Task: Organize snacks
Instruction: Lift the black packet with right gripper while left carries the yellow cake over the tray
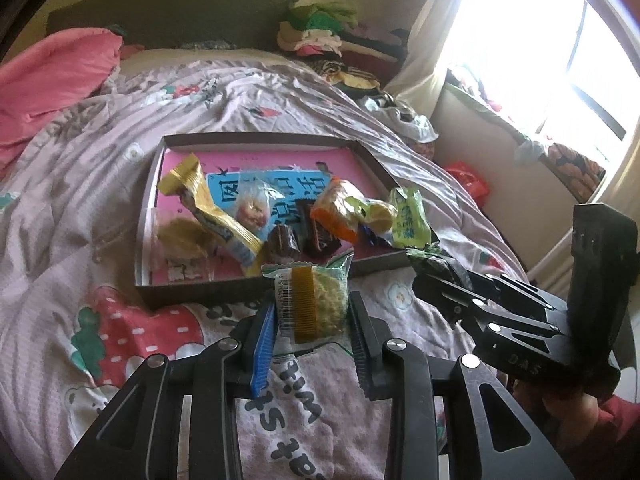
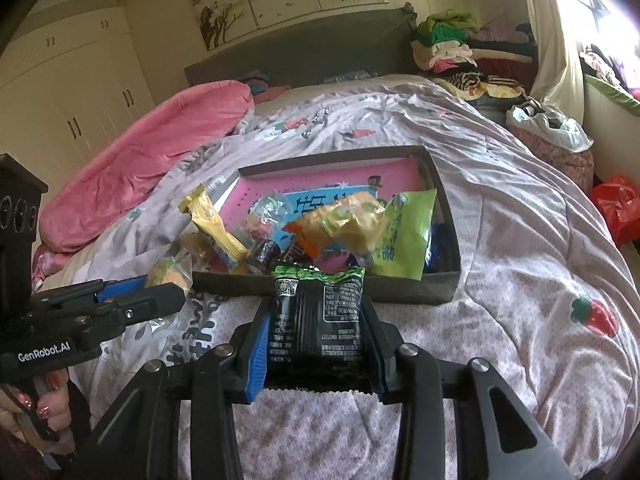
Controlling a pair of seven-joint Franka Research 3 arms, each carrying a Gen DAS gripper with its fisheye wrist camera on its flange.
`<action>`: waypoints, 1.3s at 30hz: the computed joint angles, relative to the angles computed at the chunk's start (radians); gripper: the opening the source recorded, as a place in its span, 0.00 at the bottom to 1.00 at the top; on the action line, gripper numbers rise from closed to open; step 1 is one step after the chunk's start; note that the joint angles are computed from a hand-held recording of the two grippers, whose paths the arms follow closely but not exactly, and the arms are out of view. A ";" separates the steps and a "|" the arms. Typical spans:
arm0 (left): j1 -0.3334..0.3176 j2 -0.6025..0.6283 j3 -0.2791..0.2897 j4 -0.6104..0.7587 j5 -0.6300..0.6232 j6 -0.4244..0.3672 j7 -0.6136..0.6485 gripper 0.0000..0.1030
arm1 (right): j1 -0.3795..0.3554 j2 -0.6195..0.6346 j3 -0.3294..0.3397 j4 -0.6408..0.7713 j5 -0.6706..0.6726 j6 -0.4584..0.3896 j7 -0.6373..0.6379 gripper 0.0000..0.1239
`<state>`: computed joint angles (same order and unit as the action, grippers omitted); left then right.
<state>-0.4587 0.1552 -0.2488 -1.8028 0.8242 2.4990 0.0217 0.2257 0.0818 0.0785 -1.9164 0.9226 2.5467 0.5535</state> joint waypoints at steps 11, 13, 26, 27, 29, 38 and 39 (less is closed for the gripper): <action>0.010 -0.013 0.004 -0.002 0.018 -0.011 -0.018 0.34 | 0.001 0.004 0.005 0.022 0.036 0.012 -0.024 0.33; 0.012 -0.014 0.003 -0.002 0.021 -0.011 -0.021 0.34 | 0.003 0.006 0.007 0.027 0.038 0.017 -0.029 0.33; 0.021 0.001 0.008 0.018 0.016 -0.014 -0.016 0.34 | 0.003 0.045 0.019 0.084 0.059 0.023 -0.027 0.33; 0.022 0.003 0.010 0.021 0.015 -0.013 -0.016 0.34 | 0.002 0.048 0.021 0.088 0.059 0.022 -0.026 0.33; 0.023 0.009 0.014 0.029 0.017 -0.015 -0.014 0.34 | 0.002 0.056 0.024 0.100 0.059 0.021 -0.025 0.33; 0.032 0.041 0.032 0.065 0.007 -0.013 -0.005 0.34 | 0.000 0.093 0.037 0.148 0.048 0.025 -0.008 0.33; 0.032 0.045 0.034 0.068 0.005 -0.012 -0.003 0.34 | -0.001 0.095 0.038 0.150 0.049 0.025 -0.008 0.33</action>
<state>-0.4263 0.2004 -0.2143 -1.7347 0.8293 2.4866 0.0183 0.2247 0.1764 0.1169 -1.7662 0.9712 2.5721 0.5453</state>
